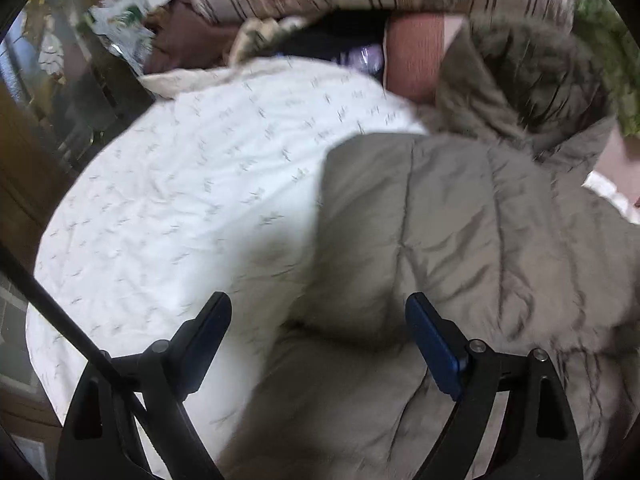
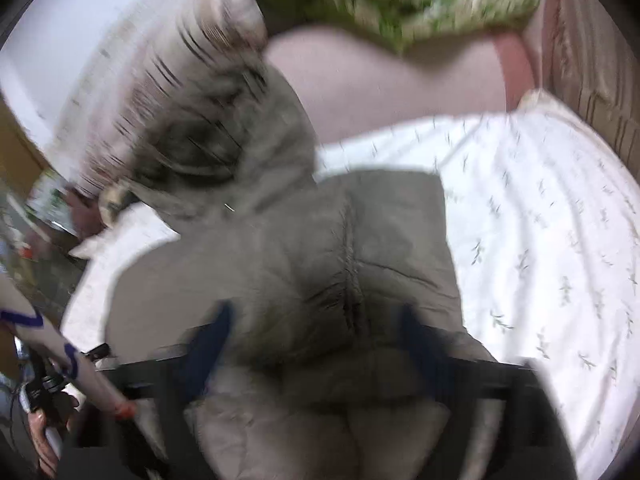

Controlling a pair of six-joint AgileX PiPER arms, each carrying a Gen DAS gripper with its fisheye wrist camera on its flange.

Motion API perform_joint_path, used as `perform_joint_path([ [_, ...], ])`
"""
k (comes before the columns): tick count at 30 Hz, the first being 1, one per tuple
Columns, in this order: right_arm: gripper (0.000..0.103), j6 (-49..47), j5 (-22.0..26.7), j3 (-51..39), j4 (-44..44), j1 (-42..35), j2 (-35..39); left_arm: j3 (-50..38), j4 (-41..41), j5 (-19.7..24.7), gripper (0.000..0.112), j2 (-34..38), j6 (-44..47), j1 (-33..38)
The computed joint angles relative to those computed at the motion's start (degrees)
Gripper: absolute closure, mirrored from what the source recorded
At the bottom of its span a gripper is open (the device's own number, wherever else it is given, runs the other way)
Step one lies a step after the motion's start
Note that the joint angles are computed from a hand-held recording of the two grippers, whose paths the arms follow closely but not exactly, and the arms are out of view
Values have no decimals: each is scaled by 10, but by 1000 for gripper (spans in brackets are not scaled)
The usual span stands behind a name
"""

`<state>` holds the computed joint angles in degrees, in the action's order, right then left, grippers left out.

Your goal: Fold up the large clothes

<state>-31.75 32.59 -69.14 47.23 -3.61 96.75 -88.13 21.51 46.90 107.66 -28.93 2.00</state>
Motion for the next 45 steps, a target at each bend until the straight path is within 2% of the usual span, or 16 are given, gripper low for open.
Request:
perform_joint_path([
  [4, 7, -83, 44, 104, 63, -86, -88, 173, 17, -54, 23, -132, -27, 36],
  [6, 7, -92, 99, 143, 70, -150, -121, 258, 19, -68, 23, -200, -37, 61],
  [10, 7, -105, 172, 224, 35, -232, -195, 360, -64, -92, 23, -289, 58, 114],
  [13, 8, -82, 204, 253, -42, -231, -205, 416, -77, -91, 23, -322, 93, 125],
  [17, 12, 15, 166, 250, -151, -180, -193, 426, -172, -73, 24, -299, 200, 159],
  [19, 22, 64, 159, 249, -190, -181, -186, 418, -219, -56, 28, -274, 244, 173],
  [22, 26, 58, 227, 233, -176, -213, -151, 421, -271, -45, 50, -272, 290, 186],
  [25, 51, 76, 230, 235, -203, -196, -164, 422, -290, -40, 64, -275, 300, 190],
  [27, 70, 70, 225, 242, -210, -193, -169, 429, -284, -43, 93, -286, 298, 178],
  [29, 85, 43, 232, 248, -195, -212, -172, 437, -301, -45, 96, -315, 321, 193],
  [32, 88, -6, 267, 267, -176, -238, -204, 445, -282, -50, 97, -343, 313, 213],
  [35, 86, 15, 242, 274, -212, -202, -212, 447, -294, -46, 95, -344, 325, 224],
  [38, 77, 8, 196, 286, -207, -199, -252, 455, -222, -60, 88, -368, 249, 176],
  [40, 60, -38, 164, 297, -162, -228, -293, 463, -171, -82, 83, -412, 188, 139],
  [42, 17, -94, 147, 305, -84, -270, -334, 469, -144, -107, 54, -449, 155, 121],
  [45, 10, -116, 145, 297, -28, -250, -369, 444, -83, -92, 46, -476, 77, 69],
])
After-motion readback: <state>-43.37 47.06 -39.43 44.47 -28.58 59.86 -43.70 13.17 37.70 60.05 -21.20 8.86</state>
